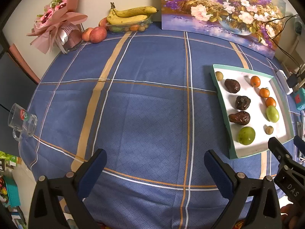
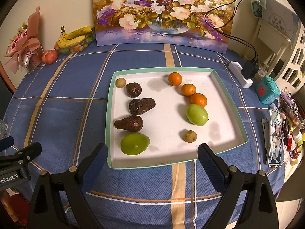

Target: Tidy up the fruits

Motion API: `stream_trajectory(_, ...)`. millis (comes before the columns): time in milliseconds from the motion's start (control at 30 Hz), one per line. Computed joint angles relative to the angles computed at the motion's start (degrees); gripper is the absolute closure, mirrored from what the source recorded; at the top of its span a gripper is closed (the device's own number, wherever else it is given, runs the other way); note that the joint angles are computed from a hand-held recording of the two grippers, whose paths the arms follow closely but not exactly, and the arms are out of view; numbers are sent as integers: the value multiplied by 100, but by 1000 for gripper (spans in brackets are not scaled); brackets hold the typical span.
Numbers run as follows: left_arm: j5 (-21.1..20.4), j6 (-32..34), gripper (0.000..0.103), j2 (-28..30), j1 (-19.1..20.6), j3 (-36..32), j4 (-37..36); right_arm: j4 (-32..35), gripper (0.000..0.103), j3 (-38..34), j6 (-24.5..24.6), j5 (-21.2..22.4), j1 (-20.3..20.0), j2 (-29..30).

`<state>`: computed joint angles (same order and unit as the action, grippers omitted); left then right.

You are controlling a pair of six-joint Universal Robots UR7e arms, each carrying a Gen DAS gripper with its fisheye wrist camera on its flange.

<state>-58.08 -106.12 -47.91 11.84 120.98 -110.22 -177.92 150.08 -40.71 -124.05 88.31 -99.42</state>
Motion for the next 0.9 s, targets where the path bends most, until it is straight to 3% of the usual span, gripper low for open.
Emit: stream_trajectory(900, -43, -86, 0, 22, -8, -10, 59, 23, 8, -13, 16, -17, 12, 9)
